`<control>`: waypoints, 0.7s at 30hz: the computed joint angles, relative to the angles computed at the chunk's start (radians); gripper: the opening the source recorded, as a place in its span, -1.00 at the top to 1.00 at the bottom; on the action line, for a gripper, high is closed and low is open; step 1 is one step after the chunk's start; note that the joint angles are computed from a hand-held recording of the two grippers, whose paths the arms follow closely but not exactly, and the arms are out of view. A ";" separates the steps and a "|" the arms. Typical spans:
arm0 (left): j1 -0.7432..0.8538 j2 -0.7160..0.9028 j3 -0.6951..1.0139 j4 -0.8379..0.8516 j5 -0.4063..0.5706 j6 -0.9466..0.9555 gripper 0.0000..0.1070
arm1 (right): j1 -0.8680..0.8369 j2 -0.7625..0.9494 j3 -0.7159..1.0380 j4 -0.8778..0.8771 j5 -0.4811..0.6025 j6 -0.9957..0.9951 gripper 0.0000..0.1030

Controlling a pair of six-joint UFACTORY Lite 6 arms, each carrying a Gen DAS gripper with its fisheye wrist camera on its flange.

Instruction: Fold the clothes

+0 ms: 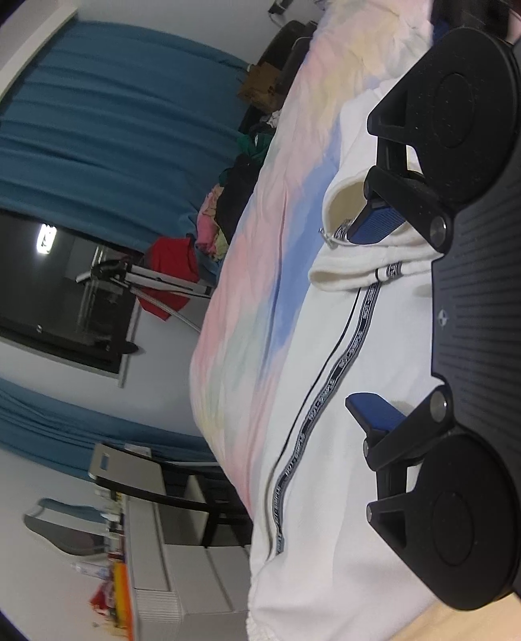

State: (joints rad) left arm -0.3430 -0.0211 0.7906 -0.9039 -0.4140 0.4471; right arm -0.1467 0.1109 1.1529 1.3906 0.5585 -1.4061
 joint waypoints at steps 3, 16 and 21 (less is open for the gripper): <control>-0.038 0.010 -0.008 -0.021 -0.031 0.025 -0.56 | -0.062 0.015 0.031 0.030 0.003 0.039 -0.53; -0.133 0.132 0.036 -0.075 -0.112 0.201 -0.56 | -0.086 0.305 0.237 -0.265 -0.144 0.465 -0.55; -0.136 0.185 0.131 -0.131 -0.088 0.321 -0.57 | -0.154 0.277 0.232 -0.183 -0.071 0.442 -0.53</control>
State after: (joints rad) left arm -0.4791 0.1635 0.9218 -1.0350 -0.5016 0.7682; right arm -0.3008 0.3880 1.3850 1.2072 0.4872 -0.9645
